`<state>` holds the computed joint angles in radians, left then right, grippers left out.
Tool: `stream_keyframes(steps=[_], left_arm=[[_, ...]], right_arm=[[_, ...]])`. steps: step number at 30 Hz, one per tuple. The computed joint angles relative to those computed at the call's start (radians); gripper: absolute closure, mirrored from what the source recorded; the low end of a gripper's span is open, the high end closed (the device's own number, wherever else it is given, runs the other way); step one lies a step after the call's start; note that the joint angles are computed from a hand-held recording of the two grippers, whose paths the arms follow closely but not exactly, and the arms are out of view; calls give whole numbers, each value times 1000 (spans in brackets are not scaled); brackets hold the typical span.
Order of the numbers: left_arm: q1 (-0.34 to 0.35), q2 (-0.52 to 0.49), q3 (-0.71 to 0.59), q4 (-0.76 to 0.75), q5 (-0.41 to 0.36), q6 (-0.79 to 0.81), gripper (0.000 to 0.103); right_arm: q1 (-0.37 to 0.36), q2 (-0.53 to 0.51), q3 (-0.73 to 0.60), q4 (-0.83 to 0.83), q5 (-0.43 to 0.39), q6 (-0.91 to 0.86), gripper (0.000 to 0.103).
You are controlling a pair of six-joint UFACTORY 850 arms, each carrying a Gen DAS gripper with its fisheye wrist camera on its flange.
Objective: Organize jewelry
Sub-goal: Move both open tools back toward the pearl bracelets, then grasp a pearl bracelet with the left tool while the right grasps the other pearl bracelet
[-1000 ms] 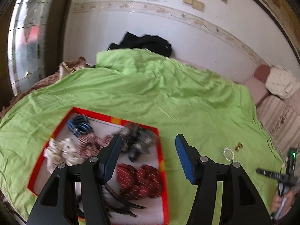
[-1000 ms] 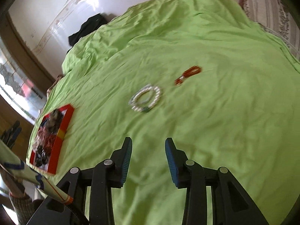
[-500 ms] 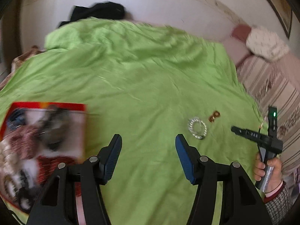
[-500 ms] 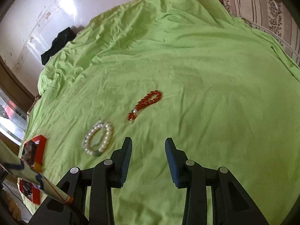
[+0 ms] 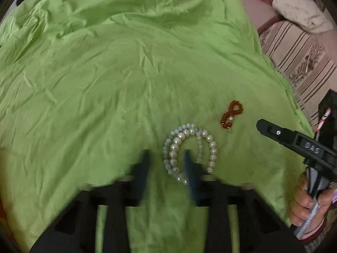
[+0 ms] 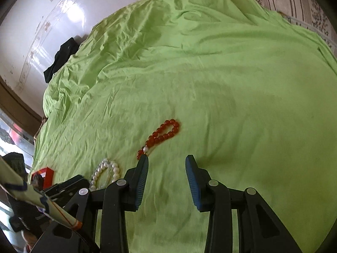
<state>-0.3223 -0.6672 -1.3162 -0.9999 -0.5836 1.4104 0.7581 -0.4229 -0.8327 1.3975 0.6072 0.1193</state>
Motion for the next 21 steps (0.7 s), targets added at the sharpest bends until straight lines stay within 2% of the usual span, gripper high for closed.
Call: stream_keyframes(steps=[1,7,9,11,13,15,19,21], left_arm=[[-2,-12,-13,28,6,-43,99],[19,-2,-6,-8,35,29,99],[24,25,18,-46,93,79,99],[27,48,38,-107,197,140,99],[40,42,15,-76,226,95,99],[71,13,-31,15,193,-15,99],[121,-36,-86,37,82,-67,99],[133,-47,-92,18,52,-66,99]], right_arm=[[-4,-4,-2,-3,-5,-2,63],[-7,-11,0,1,-8,0,63],[-5,-10,-1,9,-7,-2,63],[-2,-10,-3,15,-4,-9,63],[2,-9,-6,-4,-4,1,63],[9,-17,-26,-30,-8,-17,63],[17,-54,-92,-61,-40,-84,63],[19,-87,-141,-41,-65,-153,63]])
